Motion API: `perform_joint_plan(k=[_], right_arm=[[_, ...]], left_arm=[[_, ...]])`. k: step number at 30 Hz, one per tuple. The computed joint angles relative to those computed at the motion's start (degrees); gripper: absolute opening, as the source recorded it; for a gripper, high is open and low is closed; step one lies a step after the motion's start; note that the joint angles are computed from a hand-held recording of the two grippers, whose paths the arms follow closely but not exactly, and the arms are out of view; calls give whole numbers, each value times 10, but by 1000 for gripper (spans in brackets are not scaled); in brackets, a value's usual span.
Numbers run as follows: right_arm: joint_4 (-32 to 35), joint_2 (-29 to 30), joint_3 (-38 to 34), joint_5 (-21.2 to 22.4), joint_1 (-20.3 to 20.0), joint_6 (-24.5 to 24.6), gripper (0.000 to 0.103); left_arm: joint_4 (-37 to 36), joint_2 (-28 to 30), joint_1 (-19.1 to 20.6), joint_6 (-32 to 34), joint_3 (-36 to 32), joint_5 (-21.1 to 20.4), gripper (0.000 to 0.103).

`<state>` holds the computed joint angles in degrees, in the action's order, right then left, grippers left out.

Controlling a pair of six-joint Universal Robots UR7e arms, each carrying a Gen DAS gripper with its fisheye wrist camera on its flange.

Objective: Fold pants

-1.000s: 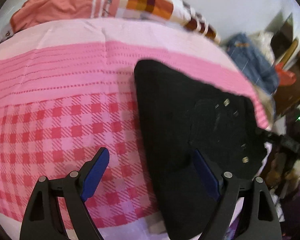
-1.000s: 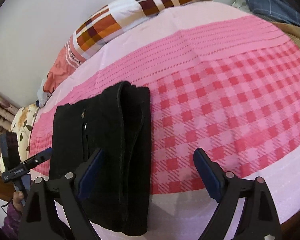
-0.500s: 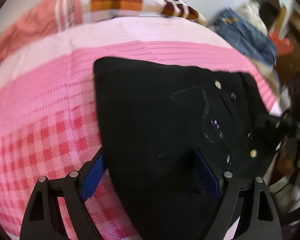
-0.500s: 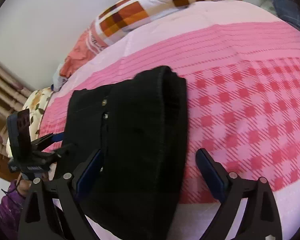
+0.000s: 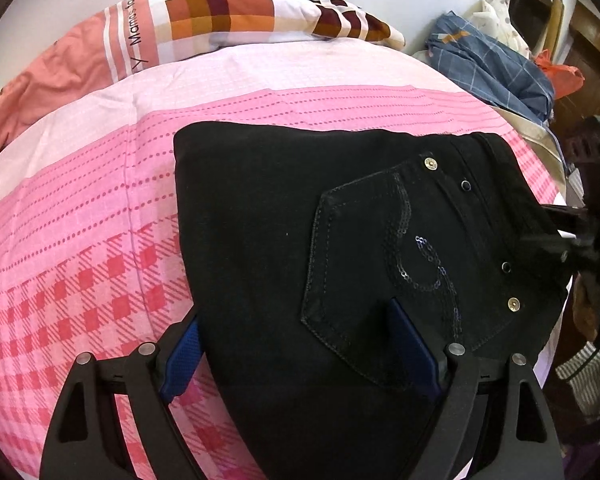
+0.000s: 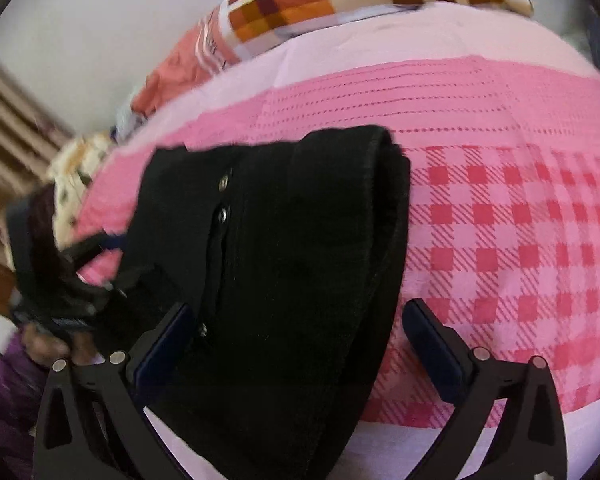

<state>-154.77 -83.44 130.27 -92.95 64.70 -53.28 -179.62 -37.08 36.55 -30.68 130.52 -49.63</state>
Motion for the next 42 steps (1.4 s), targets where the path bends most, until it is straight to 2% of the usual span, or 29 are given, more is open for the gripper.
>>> perform_joint_plan(k=[4, 7, 8, 9, 11, 14, 15, 16, 18, 22, 24, 28, 33, 34, 37, 40, 42], right_arm=[[-56, 4, 23, -12, 2, -21, 103], [-58, 5, 25, -10, 5, -19, 100], [-56, 3, 26, -8, 7, -22, 90], [-62, 3, 29, -9, 9, -26, 86], [-54, -1, 31, -4, 9, -41, 72], [-11, -8, 20, 23, -4, -36, 62], [-7, -9, 19, 26, -5, -37, 55], [-6, -9, 15, 27, -7, -29, 40], [35, -12, 0, 50, -21, -12, 38], [35, -13, 2, 58, -26, -12, 38], [30, -14, 4, 55, -25, -9, 42], [4, -10, 8, 27, -8, -11, 68], [36, -5, -10, 43, -18, -8, 72], [37, -3, -11, 43, -17, -4, 72], [77, 3, -22, 47, -14, 2, 47], [112, 1, -30, 76, -25, 17, 36], [138, -1, -37, 99, -33, 28, 33]], left_arm=[[7, 3, -4, -6, -2, 8, 86], [13, 3, -4, -5, -5, 10, 86], [14, 3, -4, -5, -6, 10, 86], [15, 4, -5, -6, -6, 12, 86], [16, 6, -7, -8, -7, 17, 86], [15, 9, -11, -6, -6, 23, 84], [17, 11, -14, -7, -6, 27, 83], [20, 12, -17, -8, -7, 32, 81], [24, 15, -24, -8, -8, 41, 77], [30, 19, -32, -13, -8, 56, 73], [32, 17, -32, -17, -8, 53, 73], [39, 17, -34, -19, -9, 54, 73], [38, 18, -34, -21, -9, 53, 73], [38, 18, -35, -23, -9, 53, 73], [36, 19, -35, -22, -8, 56, 73], [7, 26, -39, -24, 0, 62, 69], [-16, 27, -44, -25, 10, 69, 52]])
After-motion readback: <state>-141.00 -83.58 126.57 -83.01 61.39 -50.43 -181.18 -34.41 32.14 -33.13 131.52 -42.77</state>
